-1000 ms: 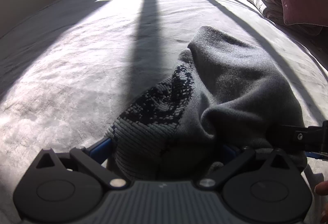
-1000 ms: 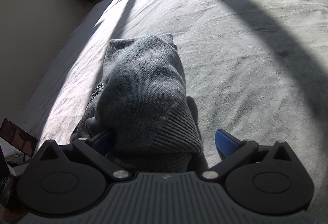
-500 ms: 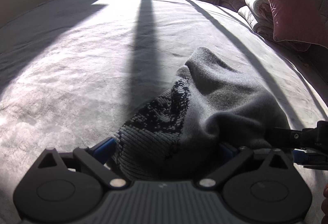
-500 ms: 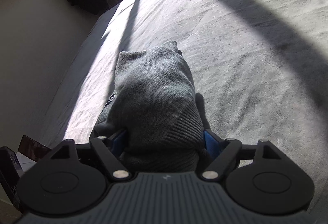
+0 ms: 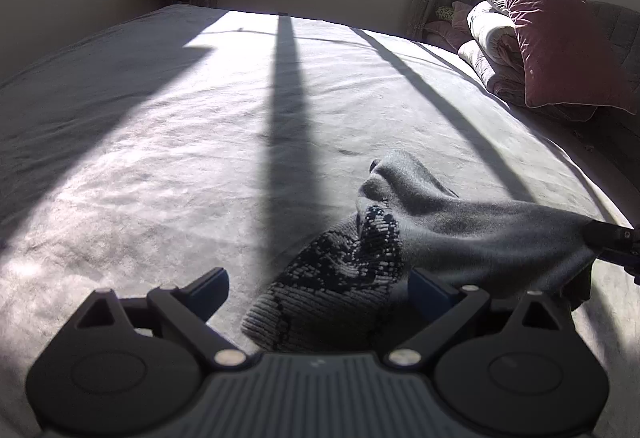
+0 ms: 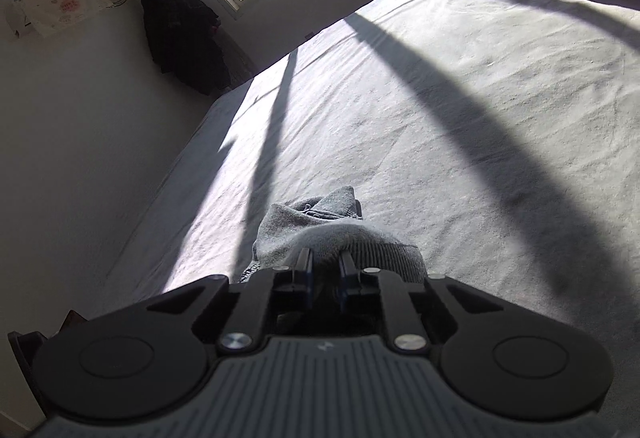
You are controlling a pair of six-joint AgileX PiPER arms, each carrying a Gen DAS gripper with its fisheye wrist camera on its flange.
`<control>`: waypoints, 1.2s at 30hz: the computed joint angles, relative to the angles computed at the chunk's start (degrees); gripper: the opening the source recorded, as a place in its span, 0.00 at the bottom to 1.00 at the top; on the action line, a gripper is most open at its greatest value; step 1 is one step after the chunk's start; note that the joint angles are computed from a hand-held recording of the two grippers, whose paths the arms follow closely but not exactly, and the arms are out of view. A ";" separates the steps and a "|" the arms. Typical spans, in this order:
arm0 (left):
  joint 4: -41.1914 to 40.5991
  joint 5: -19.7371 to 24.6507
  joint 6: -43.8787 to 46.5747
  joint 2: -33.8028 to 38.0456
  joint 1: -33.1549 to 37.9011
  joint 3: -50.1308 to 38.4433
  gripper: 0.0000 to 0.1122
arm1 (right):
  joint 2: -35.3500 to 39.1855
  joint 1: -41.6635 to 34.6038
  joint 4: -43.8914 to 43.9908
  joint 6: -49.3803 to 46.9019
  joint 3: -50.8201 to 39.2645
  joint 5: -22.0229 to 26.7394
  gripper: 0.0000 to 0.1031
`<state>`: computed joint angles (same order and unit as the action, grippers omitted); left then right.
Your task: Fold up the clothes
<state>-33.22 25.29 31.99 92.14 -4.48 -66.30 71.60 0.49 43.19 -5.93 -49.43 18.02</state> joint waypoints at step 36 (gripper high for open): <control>-24.74 15.43 12.20 5.06 -1.71 -2.37 0.69 | -11.86 -21.45 -24.22 7.26 7.94 7.86 0.13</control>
